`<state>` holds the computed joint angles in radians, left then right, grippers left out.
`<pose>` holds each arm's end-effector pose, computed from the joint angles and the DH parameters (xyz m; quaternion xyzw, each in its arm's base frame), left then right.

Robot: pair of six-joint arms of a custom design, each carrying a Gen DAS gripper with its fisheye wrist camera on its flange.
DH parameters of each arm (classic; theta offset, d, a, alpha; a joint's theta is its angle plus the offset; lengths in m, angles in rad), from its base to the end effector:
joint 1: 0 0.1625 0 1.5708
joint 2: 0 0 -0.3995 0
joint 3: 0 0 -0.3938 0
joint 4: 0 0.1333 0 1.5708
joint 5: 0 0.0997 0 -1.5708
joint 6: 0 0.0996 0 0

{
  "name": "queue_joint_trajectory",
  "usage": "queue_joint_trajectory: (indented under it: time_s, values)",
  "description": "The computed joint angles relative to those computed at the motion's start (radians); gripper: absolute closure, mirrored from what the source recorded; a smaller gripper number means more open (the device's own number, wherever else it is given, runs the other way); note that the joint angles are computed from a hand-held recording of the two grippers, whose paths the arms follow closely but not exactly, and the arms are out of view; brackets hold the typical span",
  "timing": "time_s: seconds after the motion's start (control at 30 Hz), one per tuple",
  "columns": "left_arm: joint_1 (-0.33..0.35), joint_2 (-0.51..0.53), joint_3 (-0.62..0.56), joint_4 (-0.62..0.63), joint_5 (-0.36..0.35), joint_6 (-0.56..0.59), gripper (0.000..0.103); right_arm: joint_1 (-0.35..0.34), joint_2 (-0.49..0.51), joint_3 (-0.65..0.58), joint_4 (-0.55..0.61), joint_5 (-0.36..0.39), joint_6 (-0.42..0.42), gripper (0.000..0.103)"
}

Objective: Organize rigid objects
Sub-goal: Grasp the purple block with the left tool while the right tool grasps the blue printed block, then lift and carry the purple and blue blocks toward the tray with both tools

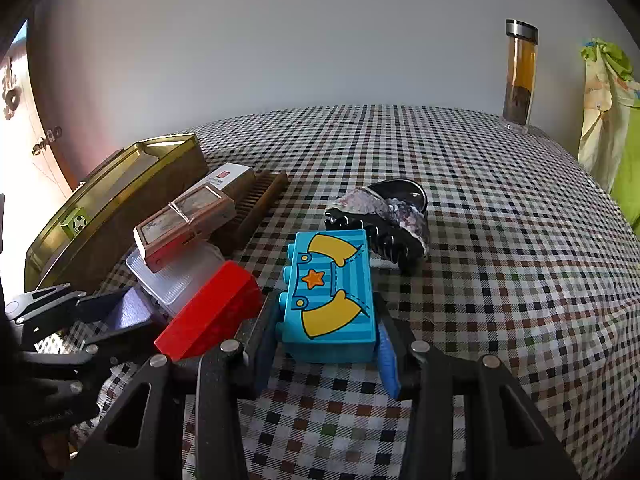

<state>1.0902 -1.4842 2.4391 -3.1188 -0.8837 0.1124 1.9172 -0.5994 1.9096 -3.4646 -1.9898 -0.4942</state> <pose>-0.0050 -0.4347 0.2309 0.1690 0.8899 -0.3295 0.2663 0.2790 -0.4996 -0.0136 0.3276 -0.8797 0.2659 0.2194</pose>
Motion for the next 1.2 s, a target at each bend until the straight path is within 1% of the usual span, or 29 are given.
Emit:
queue_joint_trajectory:
  time_s: [0.2,0.77,0.9,1.2]
  values:
    - [-0.007,0.01,0.012,-0.067,0.018,0.008,0.063,0.0,0.004,-0.002,-0.009,0.008,-0.009,0.058]
    - [-0.015,0.023,0.034,-0.174,0.033,0.022,0.063,-0.001,0.003,0.02,-0.063,0.03,-0.039,0.058]
    - [-0.017,0.028,0.042,-0.219,0.038,0.027,0.063,0.001,0.008,0.02,-0.083,0.017,-0.04,0.058]
    - [-0.023,0.034,0.055,-0.277,0.048,0.031,0.063,0.009,0.025,0.015,-0.145,-0.024,-0.039,0.058]
